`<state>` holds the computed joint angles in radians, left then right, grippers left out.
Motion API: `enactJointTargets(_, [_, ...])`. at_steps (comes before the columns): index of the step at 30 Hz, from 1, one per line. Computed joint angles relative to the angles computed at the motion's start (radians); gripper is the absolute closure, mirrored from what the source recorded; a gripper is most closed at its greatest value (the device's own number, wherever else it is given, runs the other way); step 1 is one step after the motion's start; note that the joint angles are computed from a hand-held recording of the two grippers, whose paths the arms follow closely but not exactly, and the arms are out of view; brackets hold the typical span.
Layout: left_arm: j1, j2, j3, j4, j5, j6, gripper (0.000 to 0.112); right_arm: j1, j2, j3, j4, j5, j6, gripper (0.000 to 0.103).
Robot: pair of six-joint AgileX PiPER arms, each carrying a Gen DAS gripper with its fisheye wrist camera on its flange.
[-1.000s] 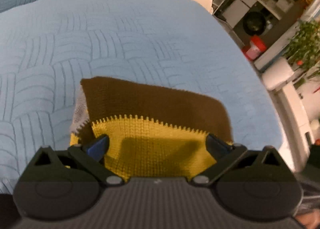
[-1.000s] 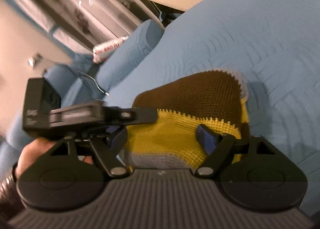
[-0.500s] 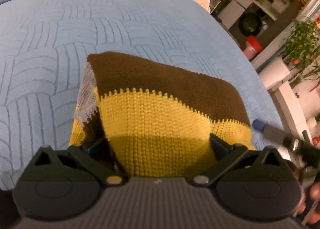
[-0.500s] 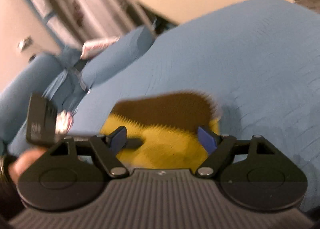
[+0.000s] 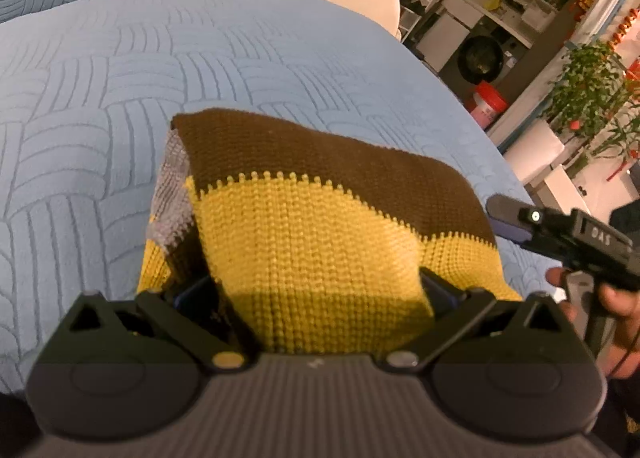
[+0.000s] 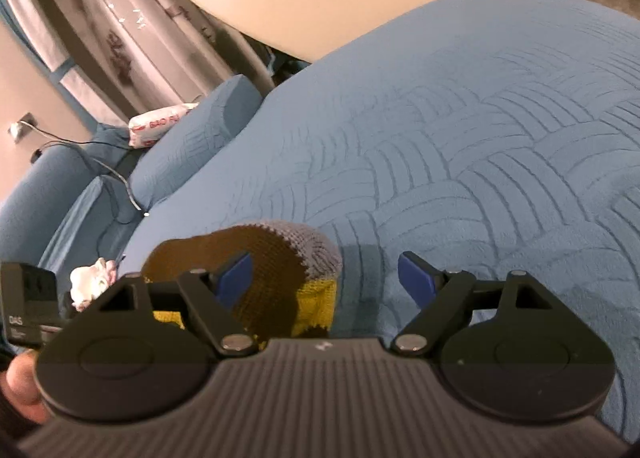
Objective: Fold clothes
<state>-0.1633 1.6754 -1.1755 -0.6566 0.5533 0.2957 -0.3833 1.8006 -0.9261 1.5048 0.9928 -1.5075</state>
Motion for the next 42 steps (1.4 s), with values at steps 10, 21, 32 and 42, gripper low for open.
enactJointTargets(10, [-0.052,-0.048,0.004,0.11,-0.005,-0.148,0.009,0.08,0.198,-0.234,-0.022,0.105,0.089,0.0])
enactJointTargets(21, [-0.084,-0.051,-0.021,0.207,0.009,-0.238,0.009,0.208,0.259,-0.352,-0.21,0.126,0.204,0.023])
enactJointTargets(32, [-0.06,-0.088,0.002,0.08,-0.006,-0.135,0.009,0.224,-0.023,-0.15,-0.114,-0.108,-0.01,0.057])
enactJointTargets(42, [-0.143,0.027,-0.175,0.569,0.139,-0.647,0.009,0.223,0.117,-0.361,-0.274,-0.446,0.217,0.024])
